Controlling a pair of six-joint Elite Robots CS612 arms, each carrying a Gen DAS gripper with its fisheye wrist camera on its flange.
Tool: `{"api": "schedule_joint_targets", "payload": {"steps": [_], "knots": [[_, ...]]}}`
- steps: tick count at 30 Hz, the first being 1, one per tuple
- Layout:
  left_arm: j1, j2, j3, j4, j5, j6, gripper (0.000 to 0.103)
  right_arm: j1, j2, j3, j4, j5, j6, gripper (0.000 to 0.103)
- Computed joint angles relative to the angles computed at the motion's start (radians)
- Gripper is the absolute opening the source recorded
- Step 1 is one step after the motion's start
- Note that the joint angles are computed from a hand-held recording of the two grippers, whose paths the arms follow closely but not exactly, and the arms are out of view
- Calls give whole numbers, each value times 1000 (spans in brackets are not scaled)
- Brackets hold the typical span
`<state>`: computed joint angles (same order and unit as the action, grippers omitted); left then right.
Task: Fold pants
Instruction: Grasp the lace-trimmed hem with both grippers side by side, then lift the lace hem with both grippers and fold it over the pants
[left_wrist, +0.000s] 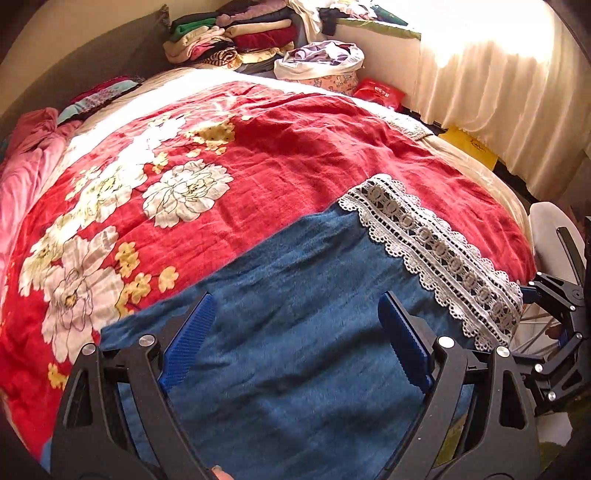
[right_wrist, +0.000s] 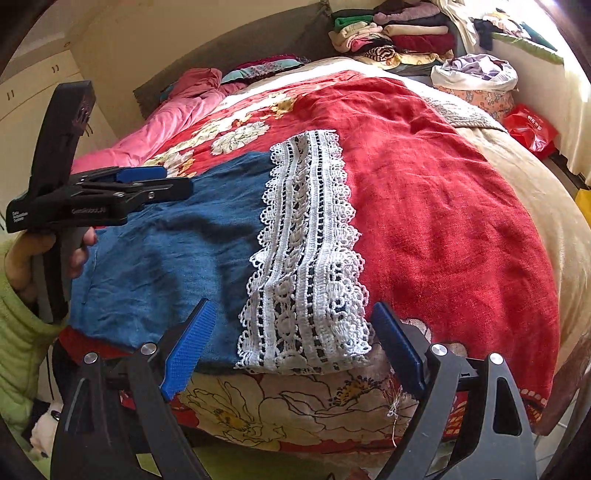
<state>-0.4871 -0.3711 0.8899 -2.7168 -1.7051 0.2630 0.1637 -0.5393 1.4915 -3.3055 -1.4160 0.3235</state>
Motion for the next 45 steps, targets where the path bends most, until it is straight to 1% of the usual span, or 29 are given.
{"api": "schedule_joint_targets", "payload": {"steps": [2,4,7,8,10,11,12,13,15,17,18,19,20,22,24,25,27,28,29,30,31,32,34,36,38,41,44,45], "knots": [[-3,33,-65,50,-4,18,83,2,5,-7,-2,-2,-4,85],[-4,66,-130,100,-4,29,83,2,8,-14,0,1,-7,78],[-2,119,-238,182,-28,26,82,-3,11,-19,-12,27,11,76],[-1,134,-269,204,-38,21,80,-6,13,-20,-21,43,22,73],[5,169,-338,251,-78,17,67,-10,17,-26,-24,58,27,71],[6,182,-364,272,-96,21,63,-11,18,-29,-23,59,27,69],[6,188,-376,287,-109,30,55,-11,20,-31,-24,59,27,66],[5,194,-387,301,-121,43,49,-11,22,-34,-25,58,29,65],[5,195,-391,318,-147,55,45,-14,27,-39,-33,71,34,61],[3,185,-372,316,-160,78,39,-18,32,-43,-51,96,47,57],[3,182,-367,318,-166,87,38,-22,36,-46,-64,118,57,54],[2,177,-359,317,-172,93,38,-24,39,-51,-67,140,62,53],[1,176,-355,314,-166,97,38,-23,42,-58,-59,145,56,53],[-2,180,-358,319,-148,108,40,-17,47,-71,-29,122,41,53],[-4,193,-379,342,-134,90,40,-15,54,-82,-28,116,40,53],[-4,196,-383,343,-134,74,40,-15,56,-85,-30,119,38,52],[-6,190,-371,330,-123,64,39,-16,58,-88,-36,129,32,48],[-7,183,-357,318,-123,59,33,-17,59,-91,-35,133,31,45],[-7,178,-347,312,-125,58,28,-17,59,-92,-33,137,26,37],[-7,171,-334,302,-128,53,21,-16,58,-93,-30,139,19,28],[-7,163,-317,285,-126,48,16,-16,59,-96,-29,143,16,25],[-6,160,-311,280,-129,42,14,-14,59,-98,-33,152,11,22],[2,160,-314,282,-160,25,7,-8,55,-100,-35,148,-9,20],[13,161,-320,280,-209,-5,5,-3,54,-103,-53,157,-14,20],[26,157,-312,259,-266,-35,4,4,50,-106,-62,161,-30,20],[45,138,-270,188,-346,-91,4,18,45,-119,-60,169,-74,20],[66,106,-202,87,-389,-155,4,35,44,-142,-49,181,-125,20],[73,96,-181,58,-389,-170,4,40,46,-151,-43,189,-140,20]]}}
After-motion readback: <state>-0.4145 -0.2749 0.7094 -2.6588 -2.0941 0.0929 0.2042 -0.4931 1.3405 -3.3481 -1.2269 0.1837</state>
